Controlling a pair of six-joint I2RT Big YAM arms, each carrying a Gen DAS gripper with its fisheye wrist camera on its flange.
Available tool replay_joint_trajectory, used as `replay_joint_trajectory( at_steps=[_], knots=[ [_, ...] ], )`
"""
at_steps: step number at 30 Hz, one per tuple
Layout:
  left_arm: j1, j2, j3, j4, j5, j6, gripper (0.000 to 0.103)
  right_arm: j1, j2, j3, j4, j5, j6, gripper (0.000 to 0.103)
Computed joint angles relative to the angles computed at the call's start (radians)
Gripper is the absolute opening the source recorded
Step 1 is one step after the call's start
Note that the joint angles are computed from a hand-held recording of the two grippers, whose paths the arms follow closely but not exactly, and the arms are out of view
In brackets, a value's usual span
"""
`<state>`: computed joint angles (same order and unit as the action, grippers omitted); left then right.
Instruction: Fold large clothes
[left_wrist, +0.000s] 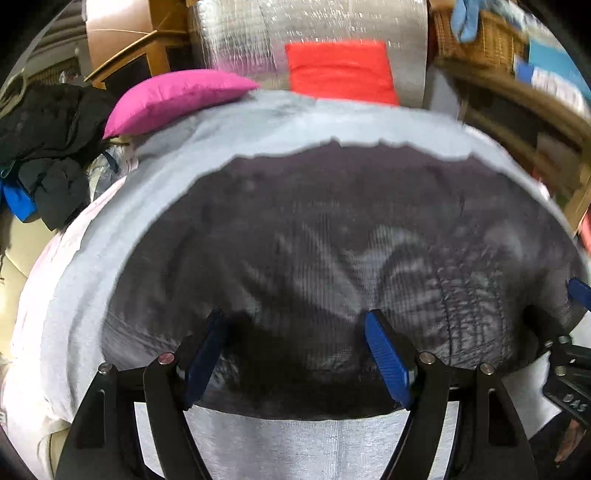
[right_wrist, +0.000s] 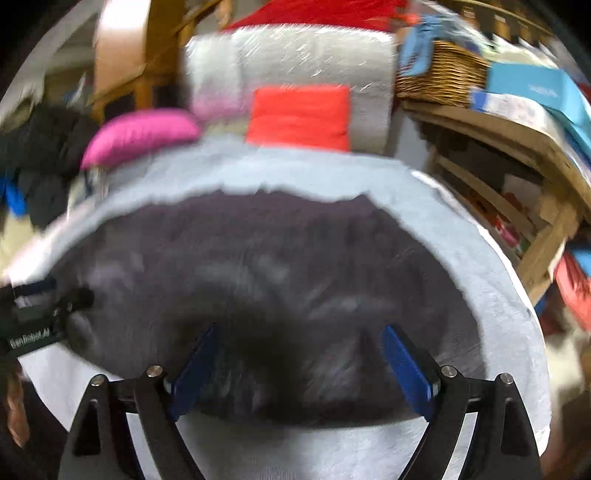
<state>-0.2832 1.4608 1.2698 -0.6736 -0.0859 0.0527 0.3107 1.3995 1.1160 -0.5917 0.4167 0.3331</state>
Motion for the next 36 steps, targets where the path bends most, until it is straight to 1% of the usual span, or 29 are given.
replay_joint_trajectory(
  at_steps=[1,2,4,7,9,10,13,16,18,21,24,28,33,36],
  knots=[
    [-0.002,-0.002,-0.010,0.012,-0.004,0.001,0.078,-0.008,0.021,0.004,-0.015,-0.010,0.014,0.091],
    [-0.002,-0.006,-0.014,0.012,-0.009,0.005,0.078,-0.010,0.017,0.002,-0.016,-0.010,0.026,0.091],
    [0.001,-0.021,-0.006,-0.016,-0.013,0.003,0.078,-0.009,-0.009,0.002,-0.019,-0.003,0.041,0.091],
    [0.018,-0.071,-0.004,-0.041,0.031,-0.018,0.078,0.006,-0.080,-0.009,0.007,0.035,0.039,0.091],
    [0.026,-0.112,-0.010,-0.046,0.057,-0.033,0.082,0.023,-0.128,-0.021,0.025,0.048,0.046,0.091],
    [0.027,-0.131,-0.014,-0.049,0.064,-0.039,0.085,0.034,-0.144,-0.020,0.024,0.051,0.050,0.091],
    [0.022,-0.178,-0.024,-0.056,0.067,-0.037,0.087,0.079,-0.158,-0.002,-0.013,0.074,0.072,0.092],
    [0.013,-0.214,-0.025,-0.087,0.054,-0.018,0.088,0.122,-0.167,-0.009,-0.062,0.079,0.107,0.094],
    [0.011,-0.242,-0.038,-0.079,0.035,-0.024,0.088,0.143,-0.174,-0.019,-0.076,0.082,0.142,0.094],
    [0.021,-0.273,-0.054,-0.076,0.045,-0.038,0.088,0.175,-0.187,-0.029,-0.125,0.092,0.201,0.094],
    [0.025,-0.299,-0.069,-0.083,0.047,-0.045,0.089,0.190,-0.210,-0.051,-0.124,0.096,0.224,0.094],
    [0.011,-0.342,-0.104,-0.075,0.024,-0.052,0.091,0.238,-0.241,-0.062,-0.134,0.154,0.255,0.094],
    [0.008,-0.384,-0.124,-0.087,0.037,-0.049,0.091,0.286,-0.267,-0.065,-0.139,0.227,0.270,0.094],
    [0.008,-0.403,-0.129,-0.087,0.040,-0.052,0.091,0.299,-0.282,-0.066,-0.136,0.252,0.276,0.094]
  ],
)
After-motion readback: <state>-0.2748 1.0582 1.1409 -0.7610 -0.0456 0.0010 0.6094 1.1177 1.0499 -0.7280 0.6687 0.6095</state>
